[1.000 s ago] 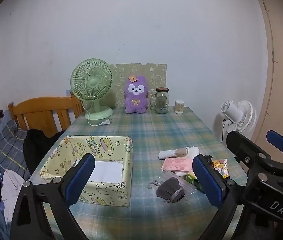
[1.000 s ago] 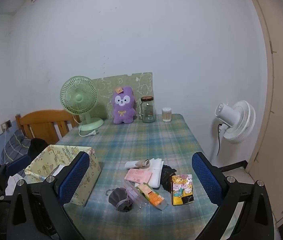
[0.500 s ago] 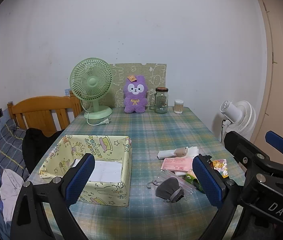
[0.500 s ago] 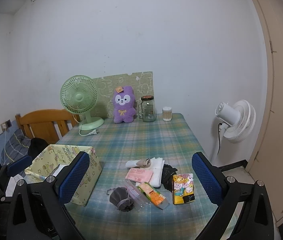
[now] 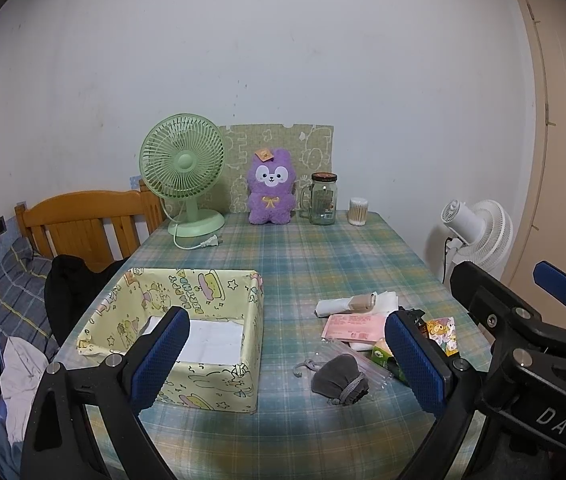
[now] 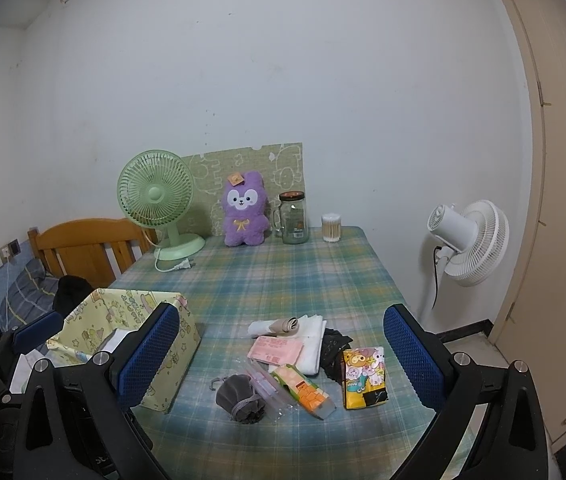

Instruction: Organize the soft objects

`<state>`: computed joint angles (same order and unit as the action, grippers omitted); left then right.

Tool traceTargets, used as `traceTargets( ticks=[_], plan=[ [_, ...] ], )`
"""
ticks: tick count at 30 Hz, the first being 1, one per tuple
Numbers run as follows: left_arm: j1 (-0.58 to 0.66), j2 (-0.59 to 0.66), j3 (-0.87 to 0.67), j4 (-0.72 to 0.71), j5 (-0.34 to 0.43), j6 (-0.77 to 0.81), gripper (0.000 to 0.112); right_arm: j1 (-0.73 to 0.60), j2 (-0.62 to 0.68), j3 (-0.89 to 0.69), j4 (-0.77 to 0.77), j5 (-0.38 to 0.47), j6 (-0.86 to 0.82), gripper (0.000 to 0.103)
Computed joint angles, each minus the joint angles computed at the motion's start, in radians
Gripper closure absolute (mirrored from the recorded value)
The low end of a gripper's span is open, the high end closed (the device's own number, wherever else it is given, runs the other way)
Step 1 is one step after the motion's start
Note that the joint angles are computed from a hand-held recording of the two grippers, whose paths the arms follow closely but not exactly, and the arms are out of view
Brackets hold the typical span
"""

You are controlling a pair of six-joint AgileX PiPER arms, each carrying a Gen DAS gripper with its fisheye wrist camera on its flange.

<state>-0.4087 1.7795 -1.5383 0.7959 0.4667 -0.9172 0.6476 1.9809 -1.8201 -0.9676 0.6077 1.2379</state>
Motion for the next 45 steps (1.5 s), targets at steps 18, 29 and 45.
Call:
traceTargets(
  ticks=[18,29,45],
  plan=[
    [-0.009,0.011,-0.007,0.039,0.002,-0.041,0.014,-0.006,0.007,-0.015,0.016,0.000,-0.011,0.000],
    [-0.008,0.018,-0.016,0.039,0.007,-0.041,0.014,-0.009,0.017,-0.028,0.013,0.005,-0.016,0.000],
    [-0.013,0.071,-0.054,-0.003,-0.006,-0.052,0.023,-0.025,0.028,-0.017,-0.008,0.015,-0.001,0.002]
  ],
)
